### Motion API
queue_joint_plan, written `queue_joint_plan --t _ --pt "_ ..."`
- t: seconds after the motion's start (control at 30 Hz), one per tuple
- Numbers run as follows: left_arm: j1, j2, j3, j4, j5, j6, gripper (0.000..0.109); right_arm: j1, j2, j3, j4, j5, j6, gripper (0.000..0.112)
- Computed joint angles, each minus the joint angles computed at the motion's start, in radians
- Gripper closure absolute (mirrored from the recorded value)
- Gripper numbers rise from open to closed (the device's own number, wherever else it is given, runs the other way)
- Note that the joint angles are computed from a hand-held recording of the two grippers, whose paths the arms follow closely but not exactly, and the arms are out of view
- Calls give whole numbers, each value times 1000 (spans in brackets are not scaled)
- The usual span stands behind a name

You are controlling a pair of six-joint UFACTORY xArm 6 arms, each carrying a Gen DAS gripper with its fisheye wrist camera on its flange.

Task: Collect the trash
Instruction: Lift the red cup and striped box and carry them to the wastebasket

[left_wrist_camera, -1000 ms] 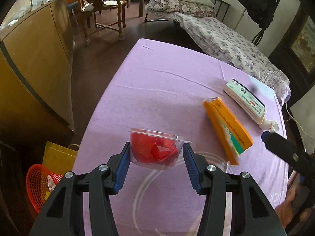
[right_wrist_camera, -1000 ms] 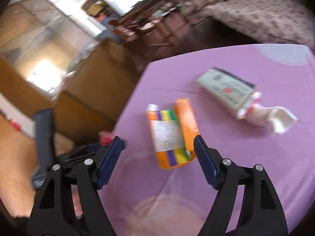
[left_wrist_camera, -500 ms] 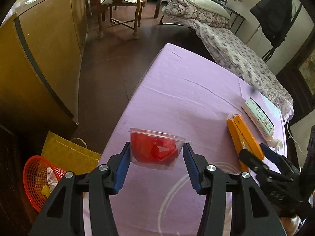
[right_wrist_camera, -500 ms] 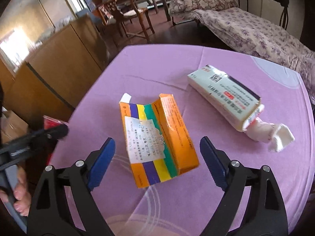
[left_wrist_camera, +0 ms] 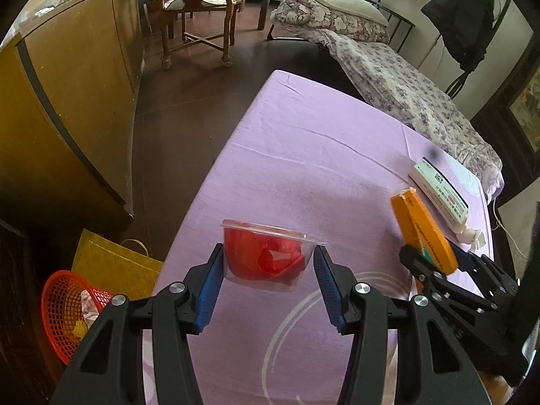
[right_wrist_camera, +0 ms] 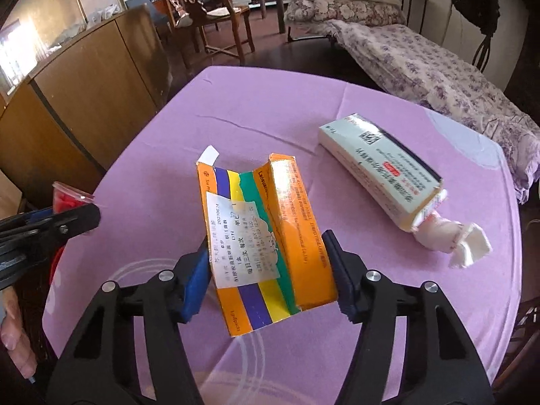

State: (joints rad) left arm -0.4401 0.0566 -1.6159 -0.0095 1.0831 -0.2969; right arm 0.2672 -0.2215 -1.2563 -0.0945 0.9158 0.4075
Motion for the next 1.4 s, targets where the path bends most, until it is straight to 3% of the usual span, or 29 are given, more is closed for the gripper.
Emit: queue_joint_plan --t 0.27,0.8,1.4 --pt "-18 -33 24 12 -6 5 56 14 -116 52 21 32 56 51" --pt "-7 -239 183 14 -14 31 56 126 -312 178 -8 116 219 51" --pt "150 -400 301 -36 -9 89 56 291 -252 80 -31 126 265 51"
